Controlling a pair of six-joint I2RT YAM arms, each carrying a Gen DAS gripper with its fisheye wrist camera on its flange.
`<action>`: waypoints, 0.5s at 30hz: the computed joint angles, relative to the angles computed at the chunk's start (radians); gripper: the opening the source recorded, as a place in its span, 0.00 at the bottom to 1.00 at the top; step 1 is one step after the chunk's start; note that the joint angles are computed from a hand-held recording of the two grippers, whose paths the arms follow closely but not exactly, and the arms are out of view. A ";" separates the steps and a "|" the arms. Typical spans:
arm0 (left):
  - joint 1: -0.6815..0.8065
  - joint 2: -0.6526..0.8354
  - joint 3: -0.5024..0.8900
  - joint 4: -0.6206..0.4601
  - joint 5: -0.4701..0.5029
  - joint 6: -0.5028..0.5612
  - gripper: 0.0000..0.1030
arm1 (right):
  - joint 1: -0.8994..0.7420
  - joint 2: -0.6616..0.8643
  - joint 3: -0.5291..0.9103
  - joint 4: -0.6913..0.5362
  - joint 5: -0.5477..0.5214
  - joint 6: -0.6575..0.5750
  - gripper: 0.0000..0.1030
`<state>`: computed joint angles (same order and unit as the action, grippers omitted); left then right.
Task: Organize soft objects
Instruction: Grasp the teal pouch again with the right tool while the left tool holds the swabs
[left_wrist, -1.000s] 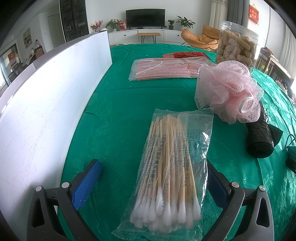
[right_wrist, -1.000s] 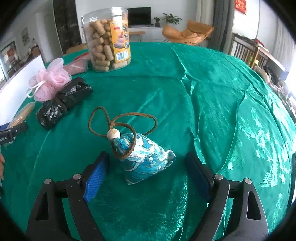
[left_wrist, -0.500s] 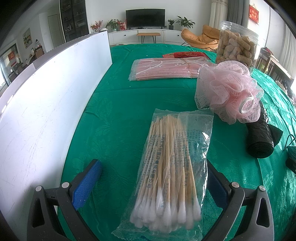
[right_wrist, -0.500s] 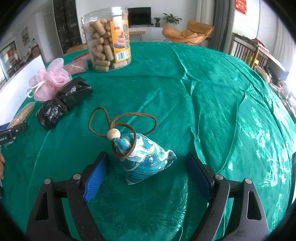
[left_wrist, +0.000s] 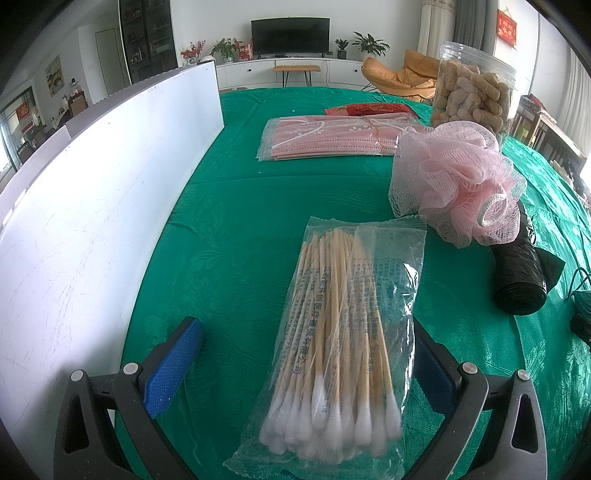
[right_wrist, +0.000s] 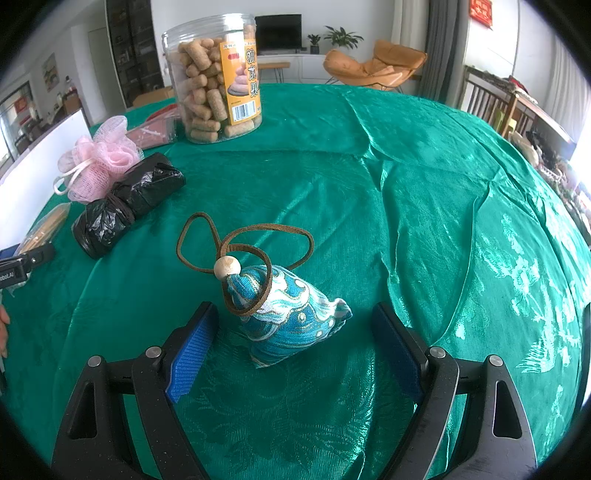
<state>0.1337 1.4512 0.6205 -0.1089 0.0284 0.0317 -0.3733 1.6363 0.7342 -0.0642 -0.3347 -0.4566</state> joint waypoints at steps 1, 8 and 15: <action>0.000 0.000 0.001 -0.001 0.000 0.000 1.00 | 0.000 0.000 0.000 0.000 0.000 0.000 0.84; 0.000 0.000 0.002 -0.002 0.000 0.000 1.00 | -0.001 -0.001 0.000 -0.001 -0.002 -0.001 0.84; 0.017 0.116 0.207 -0.277 0.048 0.107 1.00 | 0.001 0.015 0.010 -0.003 -0.017 0.007 0.86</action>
<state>0.1506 1.5671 0.8279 -0.3863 0.0760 0.1385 -0.3721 1.6511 0.7439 -0.0676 -0.3521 -0.4499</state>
